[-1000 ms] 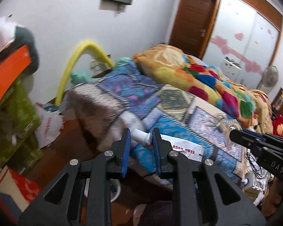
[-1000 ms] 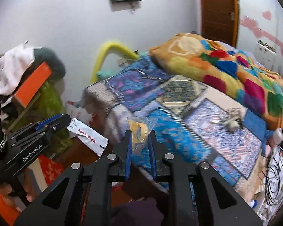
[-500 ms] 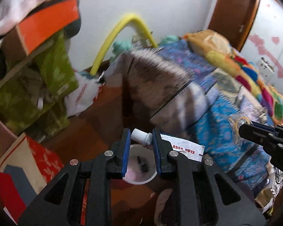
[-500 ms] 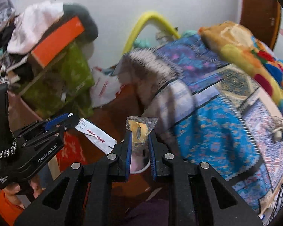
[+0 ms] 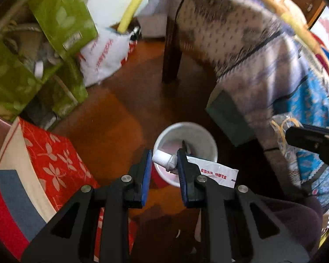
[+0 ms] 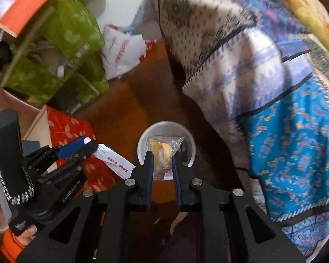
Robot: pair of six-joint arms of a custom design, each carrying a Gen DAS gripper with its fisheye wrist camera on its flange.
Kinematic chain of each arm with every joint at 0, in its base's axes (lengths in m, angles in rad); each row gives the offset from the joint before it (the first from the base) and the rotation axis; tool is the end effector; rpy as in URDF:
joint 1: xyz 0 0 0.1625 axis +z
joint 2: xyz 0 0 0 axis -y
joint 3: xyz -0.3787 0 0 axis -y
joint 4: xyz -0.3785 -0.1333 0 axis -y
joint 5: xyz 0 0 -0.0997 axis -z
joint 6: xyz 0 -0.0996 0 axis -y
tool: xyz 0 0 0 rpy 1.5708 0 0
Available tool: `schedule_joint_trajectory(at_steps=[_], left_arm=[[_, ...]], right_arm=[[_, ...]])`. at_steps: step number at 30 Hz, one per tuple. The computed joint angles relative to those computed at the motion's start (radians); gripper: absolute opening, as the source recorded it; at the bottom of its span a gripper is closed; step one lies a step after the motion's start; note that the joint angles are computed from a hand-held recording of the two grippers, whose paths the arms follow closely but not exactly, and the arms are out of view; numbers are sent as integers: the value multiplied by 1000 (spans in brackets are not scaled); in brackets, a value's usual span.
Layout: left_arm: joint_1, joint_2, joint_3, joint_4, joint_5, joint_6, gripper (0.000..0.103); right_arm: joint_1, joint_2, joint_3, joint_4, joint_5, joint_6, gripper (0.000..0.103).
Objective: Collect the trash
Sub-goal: 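Open the left gripper releasing the tube while the right gripper releases the bag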
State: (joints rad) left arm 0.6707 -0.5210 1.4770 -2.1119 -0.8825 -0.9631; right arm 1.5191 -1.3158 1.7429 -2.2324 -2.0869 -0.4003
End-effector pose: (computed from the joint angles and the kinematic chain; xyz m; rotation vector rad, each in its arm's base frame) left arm -0.3533 -0.5313 -0.0688 0.1046 2.3877 -0.3863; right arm 0.0552 -0.5607 0.3111 0.3691 -2.5595 0.1439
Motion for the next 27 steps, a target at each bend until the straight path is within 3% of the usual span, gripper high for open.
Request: schedule_joint_trajectory(at_steps=[10, 13, 16, 27], left_arm=[[69, 87, -95, 0, -96, 19, 22], [85, 94, -100, -48, -143, 40, 26], [79, 103, -117, -28, -135, 56, 29], [30, 48, -68, -11, -103, 53, 30]], right_arm=[[-20, 135, -108, 87, -23, 44, 17], [-31, 154, -148, 159, -7, 65, 27], [-36, 153, -149, 166, -4, 64, 34], [-27, 81, -103, 132, 3, 14, 35]])
